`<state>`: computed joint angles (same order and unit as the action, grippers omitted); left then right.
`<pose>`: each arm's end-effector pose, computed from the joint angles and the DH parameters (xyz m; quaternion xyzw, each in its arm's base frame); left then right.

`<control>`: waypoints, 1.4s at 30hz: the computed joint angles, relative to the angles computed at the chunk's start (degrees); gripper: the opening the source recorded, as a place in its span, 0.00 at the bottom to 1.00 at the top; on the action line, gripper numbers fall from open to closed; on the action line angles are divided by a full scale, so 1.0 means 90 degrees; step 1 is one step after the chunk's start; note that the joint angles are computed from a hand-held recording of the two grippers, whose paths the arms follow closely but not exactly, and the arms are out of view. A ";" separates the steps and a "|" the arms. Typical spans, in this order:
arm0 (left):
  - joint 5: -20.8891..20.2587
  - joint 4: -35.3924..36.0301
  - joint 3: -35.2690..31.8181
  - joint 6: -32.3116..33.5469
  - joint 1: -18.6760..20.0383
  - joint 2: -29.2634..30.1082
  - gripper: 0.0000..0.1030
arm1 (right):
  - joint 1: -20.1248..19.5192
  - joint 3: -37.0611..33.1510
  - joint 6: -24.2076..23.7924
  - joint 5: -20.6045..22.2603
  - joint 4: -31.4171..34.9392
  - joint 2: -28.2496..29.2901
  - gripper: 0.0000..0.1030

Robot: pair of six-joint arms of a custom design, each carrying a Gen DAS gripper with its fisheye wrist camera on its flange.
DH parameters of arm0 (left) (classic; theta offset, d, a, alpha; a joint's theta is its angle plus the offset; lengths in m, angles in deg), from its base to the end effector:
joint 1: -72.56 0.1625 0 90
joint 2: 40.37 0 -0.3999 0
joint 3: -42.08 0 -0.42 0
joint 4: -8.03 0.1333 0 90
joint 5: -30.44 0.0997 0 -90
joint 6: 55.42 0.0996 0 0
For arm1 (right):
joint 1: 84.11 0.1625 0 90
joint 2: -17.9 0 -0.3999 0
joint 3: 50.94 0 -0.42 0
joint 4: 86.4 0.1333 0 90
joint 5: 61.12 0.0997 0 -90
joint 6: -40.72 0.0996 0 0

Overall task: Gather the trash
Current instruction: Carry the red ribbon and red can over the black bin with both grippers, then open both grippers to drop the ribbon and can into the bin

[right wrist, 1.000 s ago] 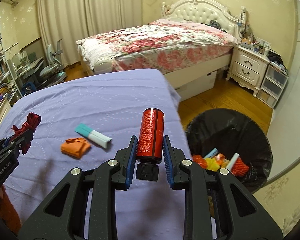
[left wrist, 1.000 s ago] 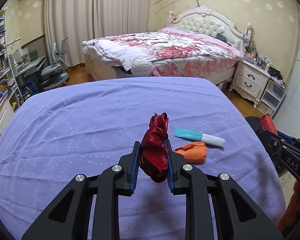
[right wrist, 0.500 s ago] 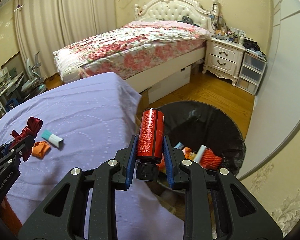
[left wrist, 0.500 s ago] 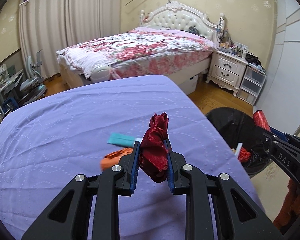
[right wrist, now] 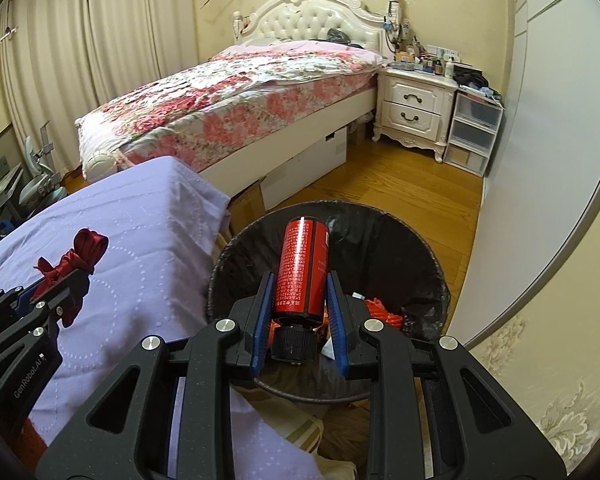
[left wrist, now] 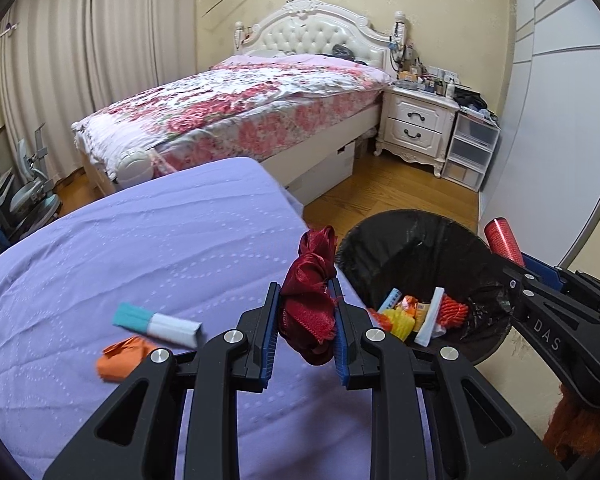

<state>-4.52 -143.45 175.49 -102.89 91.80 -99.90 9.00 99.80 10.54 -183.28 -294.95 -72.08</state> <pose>-0.3111 -0.3362 0.0265 0.2268 0.8534 -0.3451 0.3180 0.0981 -0.3249 0.2353 0.1127 -0.8443 0.3947 0.3444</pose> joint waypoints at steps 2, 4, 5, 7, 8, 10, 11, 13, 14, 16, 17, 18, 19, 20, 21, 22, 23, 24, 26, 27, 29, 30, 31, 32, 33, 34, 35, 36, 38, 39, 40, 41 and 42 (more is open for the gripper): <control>-0.0056 -0.0172 -0.0151 0.0197 0.0064 0.0204 0.24 | -0.0036 -0.0042 -0.0019 -0.0028 -0.0064 0.0044 0.25; -0.0071 -0.0313 -0.0280 0.0369 0.0111 0.0381 0.24 | -0.0115 -0.0093 -0.0008 0.0015 -0.0061 0.0048 0.25; -0.0081 -0.0393 -0.0359 0.0476 0.0147 0.0476 0.24 | -0.0149 -0.0108 0.0001 0.0039 -0.0047 0.0039 0.25; -0.0110 -0.0515 -0.0486 0.0644 0.0204 0.0636 0.24 | -0.0244 -0.0150 0.0020 0.0088 -0.0050 0.0056 0.25; -0.0116 -0.0573 -0.0555 0.0735 0.0236 0.0722 0.24 | -0.0268 -0.0171 0.0029 0.0092 -0.0055 0.0070 0.25; -0.0121 -0.0686 -0.0663 0.0888 0.0287 0.0865 0.24 | -0.0335 -0.0240 0.0028 0.0096 -0.0077 0.0117 0.25; -0.0128 -0.0739 -0.0718 0.0956 0.0310 0.0935 0.24 | -0.0375 -0.0262 0.0020 0.0106 -0.0079 0.0123 0.25; -0.0138 -0.0782 -0.0825 0.1040 0.0355 0.1050 0.24 | -0.0470 -0.0287 0.0030 0.0128 -0.0070 0.0105 0.25; -0.0150 -0.0800 -0.0890 0.1082 0.0386 0.1111 0.24 | -0.0514 -0.0302 0.0051 0.0140 -0.0055 0.0097 0.25; -0.0169 -0.0833 -0.0987 0.1163 0.0425 0.1201 0.24 | -0.0588 -0.0319 0.0088 0.0190 -0.0009 0.0068 0.25; -0.0163 -0.0846 -0.1055 0.1226 0.0445 0.1263 0.24 | -0.0619 -0.0336 0.0097 0.0203 0.0013 0.0065 0.25; -0.0167 -0.0861 -0.1109 0.1280 0.0460 0.1314 0.24 | -0.0653 -0.0355 0.0093 0.0200 0.0009 0.0084 0.25; -0.0174 -0.0871 -0.1151 0.1321 0.0469 0.1350 0.24 | -0.0674 -0.0375 0.0086 0.0196 0.0001 0.0104 0.25; -0.0169 -0.0871 -0.1202 0.1361 0.0481 0.1390 0.24 | -0.0693 -0.0391 0.0081 0.0189 -0.0010 0.0124 0.25; -0.0172 -0.0875 -0.1245 0.1393 0.0494 0.1424 0.24 | -0.0717 -0.0407 0.0085 0.0185 -0.0018 0.0146 0.25; -0.0180 -0.0878 -0.1288 0.1427 0.0510 0.1459 0.24 | -0.0745 -0.0422 0.0104 0.0193 -0.0007 0.0154 0.25; -0.0182 -0.0856 -0.1337 0.1454 0.0528 0.1494 0.24 | -0.0751 -0.0442 0.0128 0.0194 0.0006 0.0170 0.25; -0.0184 -0.0833 -0.1378 0.1478 0.0545 0.1522 0.24 | -0.0780 -0.0457 0.0148 0.0211 0.0026 0.0170 0.25; -0.0184 -0.0798 -0.1460 0.1508 0.0588 0.1593 0.24 | -0.0822 -0.0483 0.0162 0.0229 0.0052 0.0164 0.25; -0.0186 -0.0785 -0.1484 0.1515 0.0608 0.1614 0.24 | -0.0847 -0.0499 0.0173 0.0248 0.0070 0.0160 0.25; -0.0201 -0.0733 -0.1529 0.1502 0.0651 0.1648 0.24 | -0.0861 -0.0533 0.0187 0.0254 0.0093 0.0170 0.25; -0.0208 -0.0715 -0.1553 0.1498 0.0667 0.1665 0.24 | -0.0875 -0.0547 0.0194 0.0264 0.0109 0.0166 0.25; -0.0213 -0.0711 -0.1570 0.1504 0.0681 0.1678 0.24 | -0.0883 -0.0557 0.0203 0.0267 0.0121 0.0167 0.25; -0.0212 -0.0717 -0.1580 0.1517 0.0690 0.1693 0.24 | -0.0899 -0.0562 0.0200 0.0278 0.0121 0.0168 0.25; -0.0208 -0.0726 -0.1587 0.1535 0.0697 0.1705 0.24 | -0.0905 -0.0568 0.0202 0.0271 0.0112 0.0178 0.25; -0.0205 -0.0732 -0.1592 0.1550 0.0700 0.1719 0.24 | -0.0906 -0.0572 0.0206 0.0265 0.0105 0.0187 0.25; -0.0207 -0.0720 -0.1603 0.1557 0.0707 0.1732 0.24 | -0.0914 -0.0571 0.0199 0.0264 0.0088 0.0187 0.25; -0.0212 -0.0701 -0.1611 0.1546 0.0713 0.1741 0.26 | -0.0920 -0.0569 0.0192 0.0259 0.0054 0.0193 0.25; -0.0203 -0.0699 -0.1614 0.1515 0.0716 0.1758 0.30 | -0.0936 -0.0563 0.0182 0.0273 0.0013 0.0200 0.26; -0.0188 -0.0700 -0.1610 0.1507 0.0712 0.1763 0.34 | -0.0933 -0.0571 0.0189 0.0265 0.0012 0.0209 0.26; -0.0168 -0.0697 -0.1613 0.1497 0.0709 0.1770 0.37 | -0.0940 -0.0565 0.0198 0.0264 0.0005 0.0202 0.29; -0.0152 -0.0693 -0.1613 0.1486 0.0708 0.1771 0.44 | -0.0951 -0.0570 0.0203 0.0264 0.0008 0.0193 0.38; -0.0137 -0.0695 -0.1607 0.1464 0.0702 0.1768 0.49 | -0.0952 -0.0563 0.0201 0.0256 -0.0048 0.0205 0.41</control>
<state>-5.76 -149.70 161.03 -89.72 98.13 -83.99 0.43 94.73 12.35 -180.98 -295.38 -70.23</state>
